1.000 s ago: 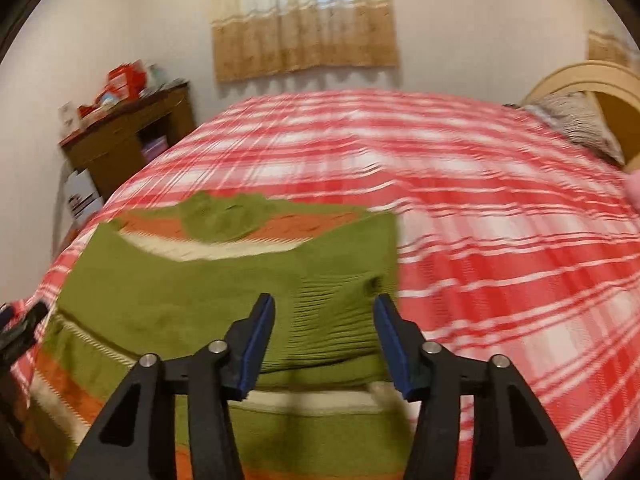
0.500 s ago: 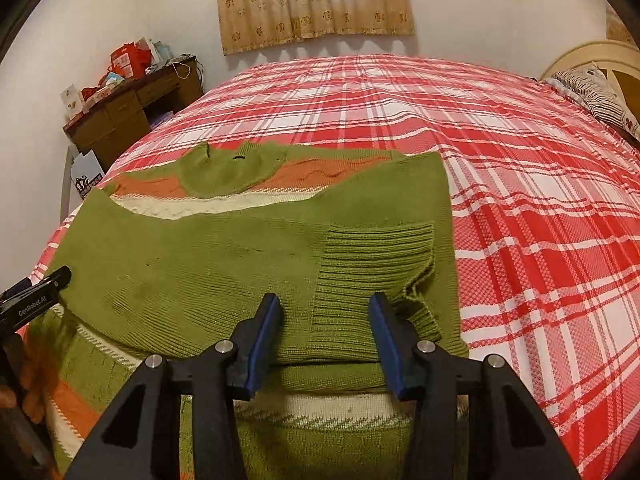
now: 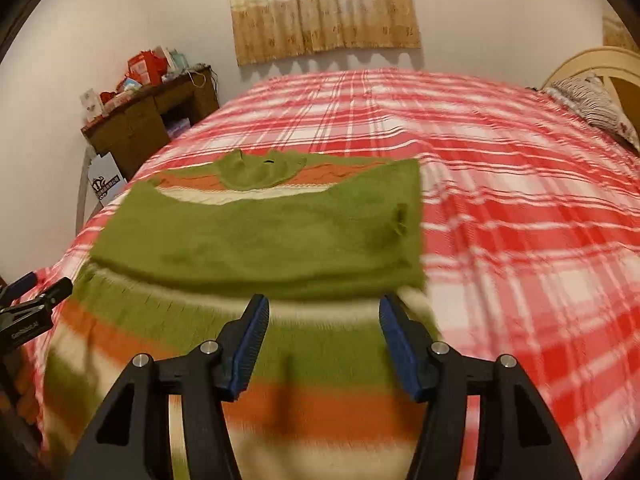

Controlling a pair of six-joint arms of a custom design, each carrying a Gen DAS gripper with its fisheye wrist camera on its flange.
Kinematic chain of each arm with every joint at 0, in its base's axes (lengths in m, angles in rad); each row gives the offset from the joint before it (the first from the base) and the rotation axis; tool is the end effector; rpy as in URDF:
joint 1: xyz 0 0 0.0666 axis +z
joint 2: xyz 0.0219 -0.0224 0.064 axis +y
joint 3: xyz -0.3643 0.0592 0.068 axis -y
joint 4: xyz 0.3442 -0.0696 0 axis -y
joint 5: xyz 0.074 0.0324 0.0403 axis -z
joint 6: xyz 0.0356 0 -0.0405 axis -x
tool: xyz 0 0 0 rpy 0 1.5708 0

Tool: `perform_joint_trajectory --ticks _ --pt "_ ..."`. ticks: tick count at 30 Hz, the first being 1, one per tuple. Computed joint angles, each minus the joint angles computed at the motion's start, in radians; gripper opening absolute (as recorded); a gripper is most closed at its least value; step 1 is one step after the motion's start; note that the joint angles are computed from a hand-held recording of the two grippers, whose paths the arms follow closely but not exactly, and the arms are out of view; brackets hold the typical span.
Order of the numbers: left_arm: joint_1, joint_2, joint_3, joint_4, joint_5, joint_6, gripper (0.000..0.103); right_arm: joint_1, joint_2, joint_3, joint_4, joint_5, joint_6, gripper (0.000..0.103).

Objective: Fold small clothes

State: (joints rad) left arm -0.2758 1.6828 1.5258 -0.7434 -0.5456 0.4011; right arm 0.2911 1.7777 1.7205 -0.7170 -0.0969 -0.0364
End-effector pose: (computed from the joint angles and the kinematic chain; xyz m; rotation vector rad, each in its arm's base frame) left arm 0.5196 -0.1283 0.3492 -0.3707 2.3000 0.3437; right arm 0.5595 0.1708 0.3768 -0.3470 2.3313 0.2744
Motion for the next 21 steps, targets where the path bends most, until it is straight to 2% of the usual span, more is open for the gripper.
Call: perform_joint_trajectory --ticks 2,4,9,16,21 --pt "-0.009 -0.085 -0.119 0.069 0.019 -0.060 0.101 -0.026 -0.116 -0.140 0.040 -0.009 0.018 0.059" --pt "-0.015 -0.144 -0.201 0.107 0.025 -0.093 0.101 -0.054 -0.207 -0.247 0.060 -0.022 0.021 0.059" --pt "-0.032 -0.264 -0.370 0.159 0.072 -0.099 0.101 -0.123 -0.385 -0.437 0.030 -0.062 0.024 0.059" --pt "-0.082 -0.325 -0.466 0.201 0.077 -0.105 0.101 -0.171 -0.522 -0.584 -0.080 -0.175 0.045 0.059" --pt "-0.119 -0.356 -0.495 0.224 0.048 -0.115 0.101 -0.134 -0.575 -0.680 -0.099 -0.169 0.089 0.059"
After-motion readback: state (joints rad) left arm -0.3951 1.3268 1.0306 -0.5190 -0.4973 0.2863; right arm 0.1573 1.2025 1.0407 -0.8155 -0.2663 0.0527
